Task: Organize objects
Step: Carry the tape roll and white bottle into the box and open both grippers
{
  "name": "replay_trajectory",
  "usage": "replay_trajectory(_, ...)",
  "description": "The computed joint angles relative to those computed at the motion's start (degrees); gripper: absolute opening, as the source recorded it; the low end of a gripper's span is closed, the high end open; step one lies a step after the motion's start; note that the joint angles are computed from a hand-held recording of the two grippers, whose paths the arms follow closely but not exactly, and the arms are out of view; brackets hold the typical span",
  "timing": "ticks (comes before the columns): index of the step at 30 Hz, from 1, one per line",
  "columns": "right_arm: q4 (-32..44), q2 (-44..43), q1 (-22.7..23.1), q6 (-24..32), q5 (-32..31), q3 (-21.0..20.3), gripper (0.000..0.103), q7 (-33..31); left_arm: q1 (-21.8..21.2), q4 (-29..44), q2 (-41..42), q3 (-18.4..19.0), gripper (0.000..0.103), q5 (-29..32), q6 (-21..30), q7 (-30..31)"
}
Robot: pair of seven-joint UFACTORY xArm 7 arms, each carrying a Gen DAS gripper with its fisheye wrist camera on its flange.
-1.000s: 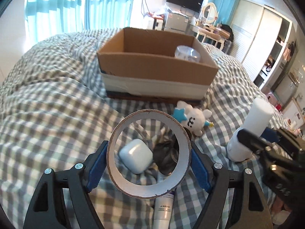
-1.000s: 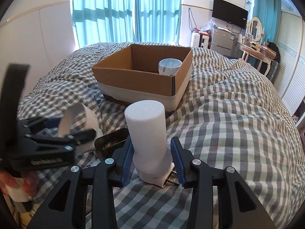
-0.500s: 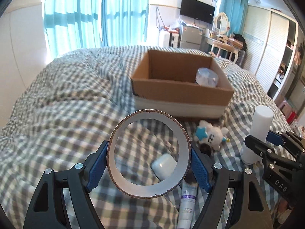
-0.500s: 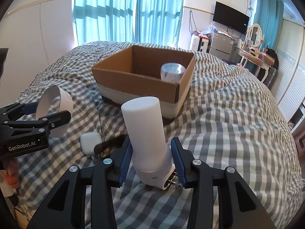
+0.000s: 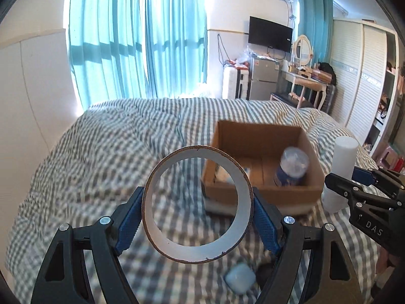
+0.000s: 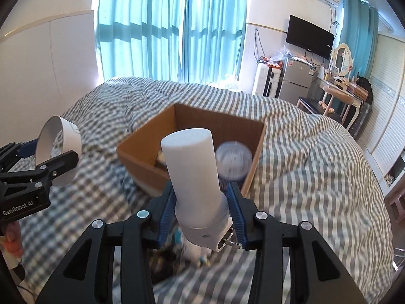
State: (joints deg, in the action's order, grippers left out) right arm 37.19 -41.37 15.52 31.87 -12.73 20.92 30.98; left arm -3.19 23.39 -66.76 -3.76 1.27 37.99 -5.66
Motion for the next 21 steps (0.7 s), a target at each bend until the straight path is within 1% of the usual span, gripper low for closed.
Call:
replay_trajectory(5,4.4,7.5,-2.1,-4.3,-0.3,-1.8,0.041,-0.8,1.2,4.5,11.2,-0.3,0.081,1.0,-5.5,0.3)
replay_trajectory(7,6.8,11.4,-3.2,-5.2,-1.1,-1.8,0.041,-0.9,1.0,5.9,14.8,-0.4,0.081,1.0,-7.4,0.3)
replay_trajectory(10,10.3,17.1,-3.9,-6.1,-2.3,-3.0,0.041,-2.0,0.3,8.6,21.7,-0.3,0.081,1.0,-11.0,0.8)
replay_trajectory(14,15.2,24.6,-4.3,-6.7,-4.2,-4.6,0.041,-3.1,-0.4,12.2,30.4,-0.5,0.081,1.6,-15.8,2.2)
replay_trajectory(17,18.7,29.5,-4.3,-6.9,-6.4,-5.8,0.041,-2.8,-1.0,14.4,36.0,-0.9,0.081,2.1,-19.1,3.2)
replay_trajectory(19,21.2,32.5,-3.9,-6.9,-7.6,-6.9,0.041,-2.9,-0.3,16.2,39.7,-2.0,0.081,3.4,-20.4,3.0)
replay_trajectory(21,22.8,34.9,-3.2,-7.0,-8.7,-8.1,0.041,-3.1,-0.4,17.5,42.4,-2.2,0.081,4.0,-20.8,3.1)
